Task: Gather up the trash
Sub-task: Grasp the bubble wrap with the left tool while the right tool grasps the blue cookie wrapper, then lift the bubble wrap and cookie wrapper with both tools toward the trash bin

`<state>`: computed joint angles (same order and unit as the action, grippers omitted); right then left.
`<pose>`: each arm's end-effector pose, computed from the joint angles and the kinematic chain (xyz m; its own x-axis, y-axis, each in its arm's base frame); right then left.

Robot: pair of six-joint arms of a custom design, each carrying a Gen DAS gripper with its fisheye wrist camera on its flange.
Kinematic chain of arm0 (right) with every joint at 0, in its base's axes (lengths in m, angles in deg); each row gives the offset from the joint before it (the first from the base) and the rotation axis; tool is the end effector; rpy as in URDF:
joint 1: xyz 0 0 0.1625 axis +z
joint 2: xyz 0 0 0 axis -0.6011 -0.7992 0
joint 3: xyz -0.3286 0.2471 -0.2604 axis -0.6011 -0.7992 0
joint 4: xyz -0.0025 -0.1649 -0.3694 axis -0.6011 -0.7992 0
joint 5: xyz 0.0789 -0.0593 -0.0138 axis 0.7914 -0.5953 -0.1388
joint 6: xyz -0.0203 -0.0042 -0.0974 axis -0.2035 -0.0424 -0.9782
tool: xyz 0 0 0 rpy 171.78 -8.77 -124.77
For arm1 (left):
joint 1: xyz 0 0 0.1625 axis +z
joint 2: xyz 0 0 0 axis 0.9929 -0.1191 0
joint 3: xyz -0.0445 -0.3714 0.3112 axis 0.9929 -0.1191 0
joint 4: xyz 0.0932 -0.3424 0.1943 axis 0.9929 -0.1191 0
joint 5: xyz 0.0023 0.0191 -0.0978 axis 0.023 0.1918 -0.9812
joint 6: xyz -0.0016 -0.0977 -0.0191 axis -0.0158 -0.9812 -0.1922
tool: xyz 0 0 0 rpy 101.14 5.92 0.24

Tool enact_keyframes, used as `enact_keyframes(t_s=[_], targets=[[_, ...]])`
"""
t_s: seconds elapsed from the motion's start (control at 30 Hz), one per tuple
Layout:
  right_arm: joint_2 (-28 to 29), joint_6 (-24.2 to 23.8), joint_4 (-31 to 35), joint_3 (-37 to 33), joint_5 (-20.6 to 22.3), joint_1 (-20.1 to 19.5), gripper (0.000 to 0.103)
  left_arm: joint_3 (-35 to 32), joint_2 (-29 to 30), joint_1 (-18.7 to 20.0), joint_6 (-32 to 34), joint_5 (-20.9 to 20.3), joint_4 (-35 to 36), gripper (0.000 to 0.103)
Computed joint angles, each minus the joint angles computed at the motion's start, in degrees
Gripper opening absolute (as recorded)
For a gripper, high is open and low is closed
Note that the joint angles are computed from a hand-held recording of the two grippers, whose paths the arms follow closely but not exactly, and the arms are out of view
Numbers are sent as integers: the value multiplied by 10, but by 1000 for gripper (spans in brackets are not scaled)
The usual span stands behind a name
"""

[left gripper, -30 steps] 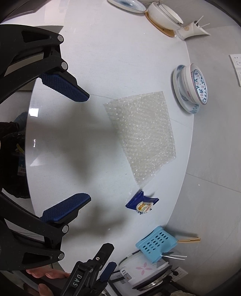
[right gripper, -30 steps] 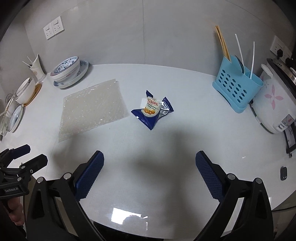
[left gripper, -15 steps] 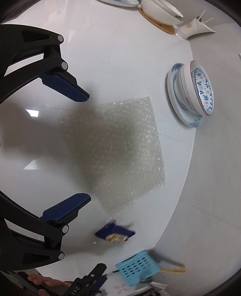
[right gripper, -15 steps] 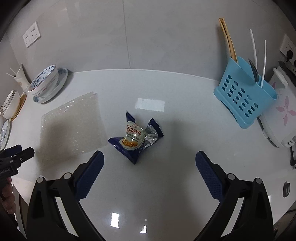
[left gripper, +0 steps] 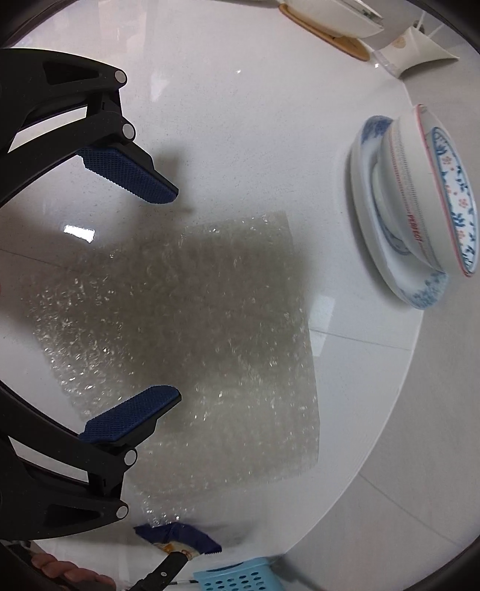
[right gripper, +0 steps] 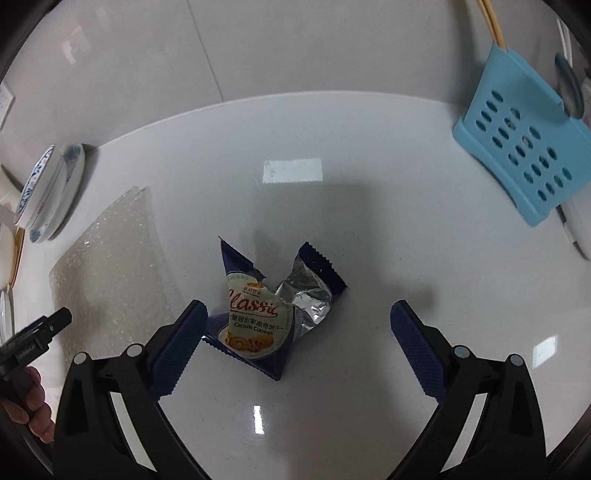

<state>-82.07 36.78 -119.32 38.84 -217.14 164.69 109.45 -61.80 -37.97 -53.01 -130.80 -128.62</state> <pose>0.4060 -0.4240 0.1136 -0.7390 0.0370 0.6727 -0.2109 0.9356 -0.2831 -0.0938 -0.3808 0.4248 -0.7473 -0.2396 -0.6198 0.0265 0.9212 -0.3881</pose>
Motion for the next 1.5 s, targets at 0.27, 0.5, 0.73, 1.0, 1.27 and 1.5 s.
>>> enact_keyframes(t_s=[0.27,0.5,0.73,1.0,1.27,1.5], targets=[[8,70,53,-25,50,-25,82,-20,31,12,-54,-11,52,91],[22,91,93,-49,54,-29,54,-55,62,7,-83,-62,90,44],[17,85,95,-50,81,-32,29,-55,69,-1,-71,-75,81,17],[-1,82,96,-39,85,-27,27,-34,17,-11,-50,-91,45,9],[-21,72,101,-31,77,-10,27,-32,3,-50,-61,-96,58,9],[-32,71,124,-29,48,15,27,-39,-14,-61,-46,-93,57,8]])
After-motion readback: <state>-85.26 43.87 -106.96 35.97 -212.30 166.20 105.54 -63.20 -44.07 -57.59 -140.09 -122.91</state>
